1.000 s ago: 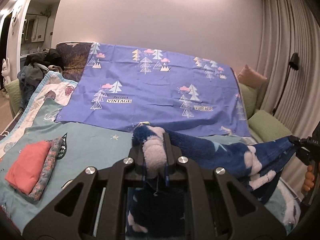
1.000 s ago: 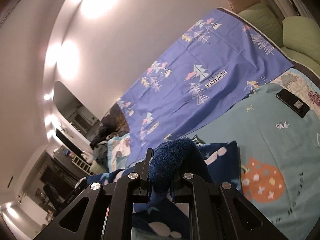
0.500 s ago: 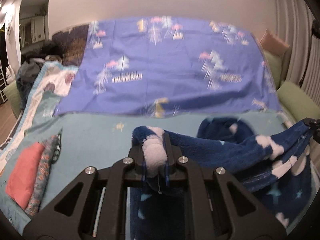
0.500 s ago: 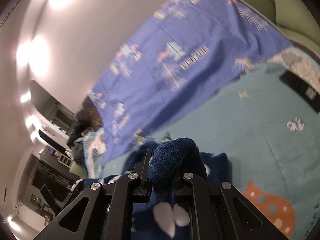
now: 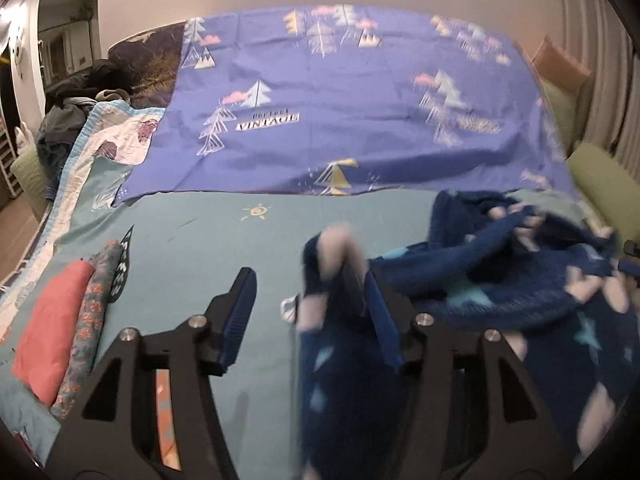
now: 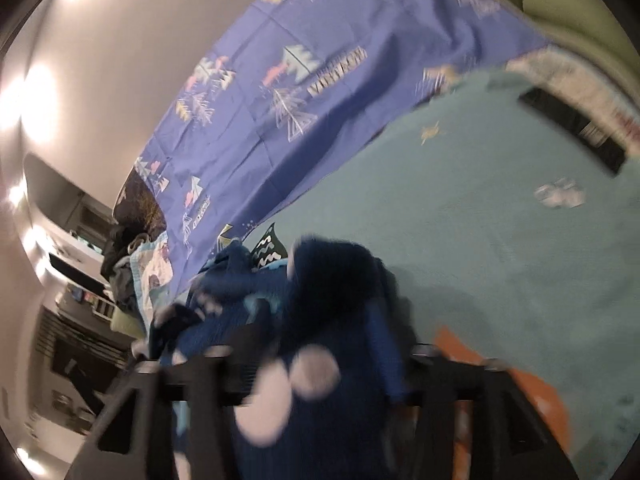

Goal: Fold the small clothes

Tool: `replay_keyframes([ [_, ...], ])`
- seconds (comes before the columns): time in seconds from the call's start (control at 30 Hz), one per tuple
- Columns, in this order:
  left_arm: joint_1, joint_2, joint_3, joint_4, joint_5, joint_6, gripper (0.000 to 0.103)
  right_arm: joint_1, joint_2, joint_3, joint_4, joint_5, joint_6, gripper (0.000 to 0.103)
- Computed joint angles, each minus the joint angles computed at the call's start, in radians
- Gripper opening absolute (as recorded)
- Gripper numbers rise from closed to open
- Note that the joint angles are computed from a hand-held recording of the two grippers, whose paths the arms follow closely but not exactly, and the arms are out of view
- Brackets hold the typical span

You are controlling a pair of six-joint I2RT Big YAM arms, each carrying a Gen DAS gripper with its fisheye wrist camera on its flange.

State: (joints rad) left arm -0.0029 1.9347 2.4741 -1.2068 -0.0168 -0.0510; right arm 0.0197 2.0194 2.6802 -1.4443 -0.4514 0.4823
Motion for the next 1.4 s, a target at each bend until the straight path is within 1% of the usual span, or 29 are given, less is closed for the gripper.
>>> replay_keyframes([
  [0.03,0.017,-0.071,-0.1,0.024,0.042,-0.011,0.064,-0.005,-0.076,-0.118,0.037,-0.004,-0.023,0.065],
  [0.07,0.029,-0.11,-0.155,0.03,0.07,-0.017,0.069,-0.011,-0.161,-0.243,0.051,-0.009,-0.058,0.066],
  [0.17,0.057,-0.249,-0.349,0.022,0.161,0.012,0.07,-0.021,-0.338,-0.508,0.075,-0.017,-0.103,0.067],
  [0.23,0.065,-0.334,-0.468,0.023,0.195,0.03,0.071,-0.022,-0.422,-0.632,0.082,-0.033,-0.113,0.067],
  [0.3,0.077,-0.399,-0.564,-0.004,0.277,0.021,0.073,-0.017,-0.499,-0.75,0.096,-0.071,-0.106,0.067],
  [0.33,0.082,-0.426,-0.613,-0.035,0.333,0.005,0.073,-0.011,-0.531,-0.8,0.109,-0.098,-0.096,0.067],
  [0.43,0.084,-0.453,-0.688,-0.066,0.42,-0.032,0.073,0.005,-0.561,-0.871,0.156,-0.168,-0.059,0.068],
  [0.47,0.082,-0.448,-0.705,-0.063,0.439,-0.07,0.073,0.013,-0.559,-0.889,0.186,-0.196,-0.026,0.07],
  [0.5,0.08,-0.447,-0.714,-0.047,0.445,-0.093,0.073,0.017,-0.554,-0.899,0.21,-0.217,0.0,0.071],
  [0.53,0.077,-0.447,-0.728,0.009,0.449,-0.135,0.074,0.024,-0.542,-0.909,0.251,-0.244,0.038,0.073],
  [0.6,0.075,-0.431,-0.72,0.059,0.463,-0.191,0.074,0.034,-0.526,-0.918,0.329,-0.233,0.114,0.078],
  [0.63,0.075,-0.407,-0.7,0.08,0.478,-0.25,0.074,0.039,-0.522,-0.924,0.373,-0.213,0.155,0.079],
  [0.67,0.076,-0.388,-0.684,0.086,0.487,-0.29,0.074,0.044,-0.513,-0.925,0.421,-0.196,0.204,0.08],
  [0.7,0.08,-0.371,-0.668,0.093,0.498,-0.334,0.073,0.049,-0.504,-0.919,0.441,-0.184,0.234,0.08],
  [0.73,0.087,-0.364,-0.666,0.12,0.515,-0.383,0.069,0.055,-0.489,-0.901,0.439,-0.168,0.252,0.078],
  [0.77,0.094,-0.349,-0.652,0.141,0.543,-0.43,0.048,0.065,-0.466,-0.867,0.411,-0.15,0.251,0.054],
  [0.8,0.1,-0.337,-0.641,0.148,0.577,-0.459,0.028,0.07,-0.441,-0.83,0.368,-0.148,0.234,0.016],
  [0.83,0.11,-0.327,-0.633,0.159,0.626,-0.49,0.027,0.071,-0.433,-0.815,0.357,-0.144,0.243,0.016],
  [0.87,0.116,-0.329,-0.63,0.178,0.644,-0.524,0.024,0.069,-0.442,-0.818,0.377,-0.146,0.262,0.016],
  [0.93,0.114,-0.347,-0.621,0.185,0.623,-0.499,0.022,0.067,-0.464,-0.814,0.39,-0.142,0.25,0.014],
  [0.97,0.112,-0.362,-0.612,0.179,0.611,-0.472,0.021,0.068,-0.475,-0.799,0.377,-0.14,0.235,0.014],
  [1.03,0.114,-0.393,-0.609,0.167,0.624,-0.438,0.021,0.069,-0.493,-0.781,0.343,-0.144,0.21,0.014],
  [1.1,0.119,-0.433,-0.611,0.138,0.636,-0.383,0.021,0.075,-0.528,-0.776,0.289,-0.148,0.169,0.014],
  [1.17,0.128,-0.483,-0.616,0.068,0.64,-0.29,0.021,0.082,-0.579,-0.795,0.228,-0.144,0.112,0.014],
  [1.23,0.146,-0.547,-0.651,0.001,0.641,-0.196,0.021,0.088,-0.646,-0.849,0.188,-0.147,0.082,0.014],
  [1.27,0.151,-0.597,-0.686,-0.049,0.633,-0.136,0.021,0.092,-0.696,-0.897,0.17,-0.147,0.072,0.014],
  [1.3,0.157,-0.628,-0.714,-0.073,0.63,-0.103,0.021,0.089,-0.74,-0.944,0.158,-0.147,0.063,0.014],
  [1.33,0.16,-0.679,-0.754,-0.119,0.616,-0.052,0.021,0.091,-0.783,-0.988,0.147,-0.143,0.064,0.014],
  [1.4,0.164,-0.734,-0.8,-0.177,0.593,0.0,0.021,0.099,-0.865,-1.087,0.129,-0.132,0.083,0.015],
])
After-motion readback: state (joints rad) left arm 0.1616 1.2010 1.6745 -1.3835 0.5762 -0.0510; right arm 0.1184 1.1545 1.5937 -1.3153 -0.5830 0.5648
